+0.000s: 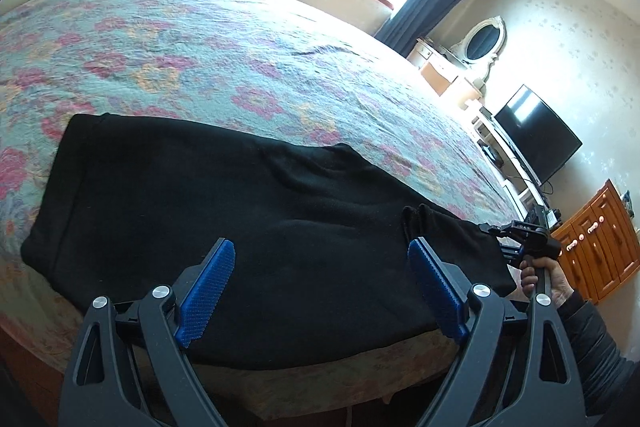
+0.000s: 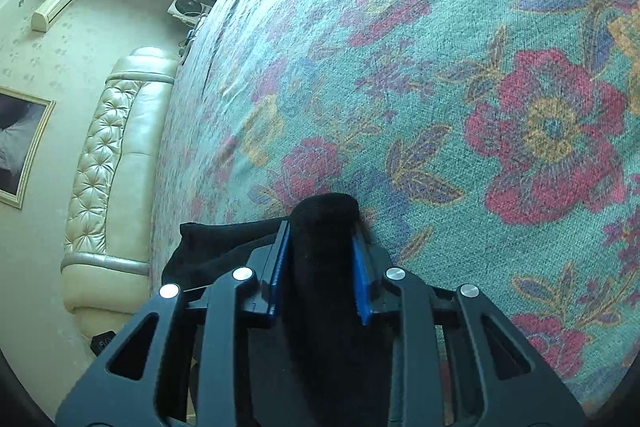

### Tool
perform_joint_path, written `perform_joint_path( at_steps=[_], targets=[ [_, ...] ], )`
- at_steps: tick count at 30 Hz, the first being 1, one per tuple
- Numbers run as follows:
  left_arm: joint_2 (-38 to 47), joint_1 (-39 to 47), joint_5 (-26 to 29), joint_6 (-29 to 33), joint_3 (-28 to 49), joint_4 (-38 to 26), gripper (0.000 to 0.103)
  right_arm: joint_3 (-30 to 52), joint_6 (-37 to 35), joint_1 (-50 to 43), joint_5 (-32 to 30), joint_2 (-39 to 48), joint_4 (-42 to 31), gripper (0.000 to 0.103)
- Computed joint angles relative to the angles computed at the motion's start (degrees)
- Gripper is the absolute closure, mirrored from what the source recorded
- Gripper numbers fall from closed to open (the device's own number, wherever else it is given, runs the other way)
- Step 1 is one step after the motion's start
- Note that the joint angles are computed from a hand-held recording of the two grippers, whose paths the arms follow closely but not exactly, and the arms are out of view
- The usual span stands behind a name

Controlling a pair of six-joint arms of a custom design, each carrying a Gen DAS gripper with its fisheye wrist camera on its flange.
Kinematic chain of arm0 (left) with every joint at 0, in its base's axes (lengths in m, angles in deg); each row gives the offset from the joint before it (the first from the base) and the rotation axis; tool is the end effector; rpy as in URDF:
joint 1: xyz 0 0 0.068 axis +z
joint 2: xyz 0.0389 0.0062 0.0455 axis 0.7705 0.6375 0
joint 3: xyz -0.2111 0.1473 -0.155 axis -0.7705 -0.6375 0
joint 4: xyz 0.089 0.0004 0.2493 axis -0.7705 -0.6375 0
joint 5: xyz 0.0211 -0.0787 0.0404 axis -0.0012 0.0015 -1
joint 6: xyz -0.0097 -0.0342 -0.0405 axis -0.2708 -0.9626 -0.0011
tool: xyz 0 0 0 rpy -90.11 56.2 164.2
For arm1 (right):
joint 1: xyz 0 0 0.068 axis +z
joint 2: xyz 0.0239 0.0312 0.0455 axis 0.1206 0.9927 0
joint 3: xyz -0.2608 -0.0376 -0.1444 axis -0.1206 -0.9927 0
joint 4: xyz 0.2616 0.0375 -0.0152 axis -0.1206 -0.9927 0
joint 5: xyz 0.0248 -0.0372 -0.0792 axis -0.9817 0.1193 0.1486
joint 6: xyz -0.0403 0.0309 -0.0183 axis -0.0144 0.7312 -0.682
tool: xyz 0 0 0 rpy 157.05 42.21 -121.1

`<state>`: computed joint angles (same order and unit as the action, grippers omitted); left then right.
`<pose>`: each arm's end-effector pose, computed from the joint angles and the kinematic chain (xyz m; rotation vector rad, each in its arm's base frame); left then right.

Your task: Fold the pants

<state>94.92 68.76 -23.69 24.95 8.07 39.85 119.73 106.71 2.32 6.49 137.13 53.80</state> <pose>0.2051 0.0485 0.2549 -0.2901 2.2916 -0.5724 0.3950 -0.0090 0.2120 0.5140 2.5758 1.0623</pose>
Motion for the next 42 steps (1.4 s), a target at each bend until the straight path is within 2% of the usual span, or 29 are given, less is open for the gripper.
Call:
perform_joint_path(
  at_steps=[1, 3, 5, 9, 12, 16, 18, 19, 22, 30, 33, 37, 39, 40, 41, 42],
  targets=[
    [-0.37, 3.3, 1.85, 1.34, 0.02, -1.54, 0.016, 0.04, -0.39, 0.34, 0.68, -0.26, -0.07, 0.073],
    [0.25, 11.11, 6.8, 4.47, 0.65, -4.31, 0.016, -0.35, 0.34, 0.96, 2.34, -1.33, 0.55, 0.061],
    [2.35, 19.0, 10.87, 8.01, 1.92, -7.0, 0.016, -1.08, 1.44, 1.45, 3.89, -2.9, 1.58, 0.044],
    [9.23, 32.96, 16.97, 17.0, 5.81, -10.91, 0.016, -3.88, 0.48, 0.92, 9.61, -7.85, 2.41, 0.042],
    [18.87, 37.54, 19.2, 23.77, 11.81, -15.11, 0.016, -4.18, 0.59, 1.93, 12.46, -10.21, 2.25, 0.041],
    [30.46, 37.26, 20.54, 29.9, 20.29, -21.96, 0.016, -3.54, 1.18, 5.28, 14.06, -12.6, 2.55, 0.04],
    [34.41, 36.01, 19.03, 32.92, 23.38, -24.32, 0.016, -3.0, 1.68, 7.53, 14.04, -13.43, 2.35, 0.039],
    [36.92, 35.23, 18.09, 34.37, 25.42, -26.16, 0.016, -2.91, 1.55, 8.44, 14.04, -13.88, 2.16, 0.035],
    [42.66, 33.33, 14.46, 36.41, 30.01, -30.4, 0.016, -2.3, 1.89, 12.27, 14.64, -14.05, 2.09, 0.034],
    [45.17, 29.78, 17.24, 42.8, 32.62, -36.16, 0.016, -3.96, 5.4, 18.91, 13.7, -14.42, 3.74, 0.034],
    [45.11, 27.7, 17.0, 43.17, 31.93, -34.73, 0.016, -4.94, 6.81, 20.6, 13.52, -13.92, 4.64, 0.034],
    [47.57, 27.44, 22.1, 42.84, 33.23, -36.51, 0.016, -6.91, 9.53, 21.99, 12.33, -13.42, 6.9, 0.034],
    [48.13, 26.92, 22.95, 43.85, 33.51, -37.2, 0.016, -7.65, 10.4, 22.56, 12.06, -13.22, 7.63, 0.034],
    [47.39, 26.18, 21.88, 43.54, 32.81, -36.01, 0.024, -7.88, 10.58, 22.84, 12.12, -13.15, 7.74, 0.034],
    [46.83, 25.45, 20.32, 43.16, 32.26, -34.8, 0.039, -8.09, 10.75, 23.11, 12.26, -13.12, 7.76, 0.034],
    [46.22, 24.92, 18.58, 42.45, 31.52, -33.49, 0.049, -8.28, 10.94, 23.29, 12.23, -13.05, 7.86, 0.034]
  ],
)
